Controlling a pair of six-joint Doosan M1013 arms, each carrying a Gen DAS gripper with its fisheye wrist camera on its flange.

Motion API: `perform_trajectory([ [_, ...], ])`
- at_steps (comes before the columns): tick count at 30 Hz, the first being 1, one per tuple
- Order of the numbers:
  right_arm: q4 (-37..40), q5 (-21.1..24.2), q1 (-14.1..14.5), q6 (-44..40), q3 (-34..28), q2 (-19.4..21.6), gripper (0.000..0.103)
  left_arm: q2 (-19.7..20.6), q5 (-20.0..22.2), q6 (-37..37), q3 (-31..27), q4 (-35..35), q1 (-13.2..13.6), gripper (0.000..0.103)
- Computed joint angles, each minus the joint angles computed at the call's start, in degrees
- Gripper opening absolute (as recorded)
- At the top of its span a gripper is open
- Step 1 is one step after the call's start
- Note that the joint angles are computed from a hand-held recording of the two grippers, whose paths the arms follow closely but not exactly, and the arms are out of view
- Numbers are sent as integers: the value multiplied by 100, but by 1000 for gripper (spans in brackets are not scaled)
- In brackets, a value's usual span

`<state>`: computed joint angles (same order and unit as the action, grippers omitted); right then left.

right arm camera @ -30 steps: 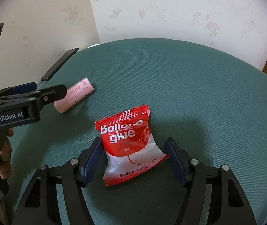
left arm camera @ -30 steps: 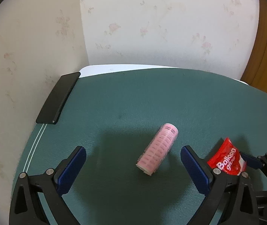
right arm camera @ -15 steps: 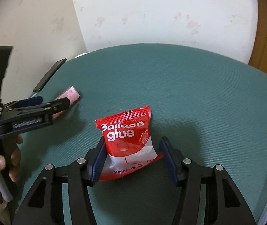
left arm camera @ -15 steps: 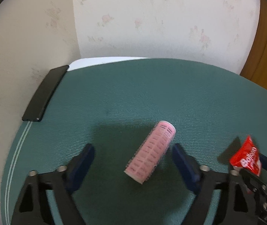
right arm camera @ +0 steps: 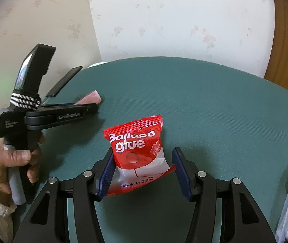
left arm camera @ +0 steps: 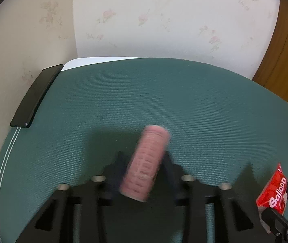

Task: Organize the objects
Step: 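Grasp the pink roller with the left gripper while the right grasps the red glue packet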

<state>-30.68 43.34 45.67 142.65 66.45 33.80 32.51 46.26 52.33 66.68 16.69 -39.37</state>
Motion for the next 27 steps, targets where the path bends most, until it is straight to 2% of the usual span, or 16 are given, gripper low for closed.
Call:
perform_trajectory([
  [5,-331,-98,67,404,196,-143,57,-103,-120,-142,113,122,-63,29],
  [16,-1076,-184,132,1311,578,-417,57,-324,-448,-212,331,292,-247,29],
  [27,-2036,-19,207,2677,1083,-781,57,-359,-664,348,295,-1,-454,29],
])
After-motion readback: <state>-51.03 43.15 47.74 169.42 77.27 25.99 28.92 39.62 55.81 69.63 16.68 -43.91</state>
